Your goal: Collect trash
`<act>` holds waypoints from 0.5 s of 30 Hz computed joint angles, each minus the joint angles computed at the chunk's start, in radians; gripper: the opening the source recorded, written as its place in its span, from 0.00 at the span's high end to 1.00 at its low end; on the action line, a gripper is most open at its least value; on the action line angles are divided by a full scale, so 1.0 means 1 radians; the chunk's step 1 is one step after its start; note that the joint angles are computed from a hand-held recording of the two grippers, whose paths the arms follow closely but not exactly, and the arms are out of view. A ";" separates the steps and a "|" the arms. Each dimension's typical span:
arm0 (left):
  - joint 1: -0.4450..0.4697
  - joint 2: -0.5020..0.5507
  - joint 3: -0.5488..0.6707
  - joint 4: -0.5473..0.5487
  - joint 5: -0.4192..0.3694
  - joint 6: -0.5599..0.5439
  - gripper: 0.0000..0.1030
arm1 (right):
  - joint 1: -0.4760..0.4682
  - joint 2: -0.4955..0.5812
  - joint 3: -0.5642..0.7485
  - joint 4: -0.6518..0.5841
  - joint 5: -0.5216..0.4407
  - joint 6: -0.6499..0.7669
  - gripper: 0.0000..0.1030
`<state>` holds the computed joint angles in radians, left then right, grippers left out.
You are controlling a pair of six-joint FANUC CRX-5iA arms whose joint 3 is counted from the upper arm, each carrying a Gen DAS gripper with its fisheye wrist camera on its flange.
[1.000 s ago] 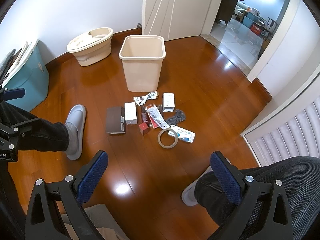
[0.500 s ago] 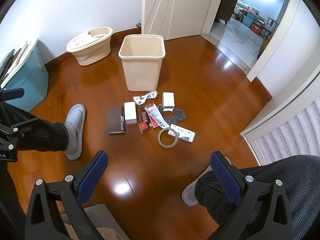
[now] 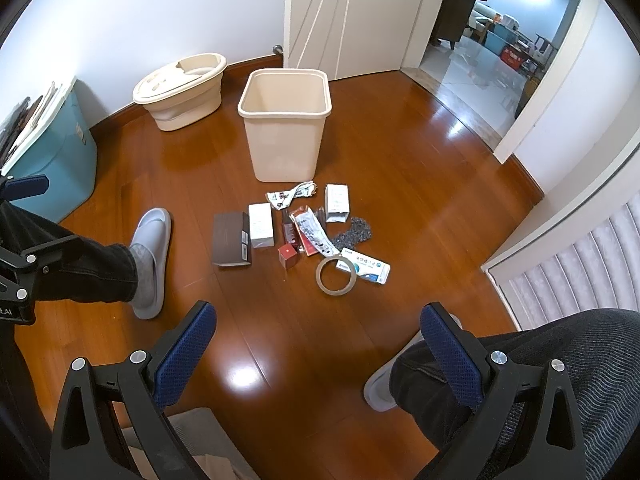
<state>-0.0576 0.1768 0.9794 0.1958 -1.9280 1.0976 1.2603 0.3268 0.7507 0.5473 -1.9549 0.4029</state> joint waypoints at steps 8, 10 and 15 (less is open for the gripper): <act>0.003 -0.004 -0.008 0.002 0.004 -0.002 0.00 | 0.002 0.003 0.003 0.000 -0.002 -0.003 0.00; 0.003 -0.003 -0.007 0.000 0.004 -0.001 0.00 | 0.004 0.002 0.000 0.001 -0.001 -0.004 0.00; 0.001 -0.003 -0.006 -0.009 0.006 0.001 0.00 | 0.006 0.003 0.001 0.002 0.000 -0.007 0.00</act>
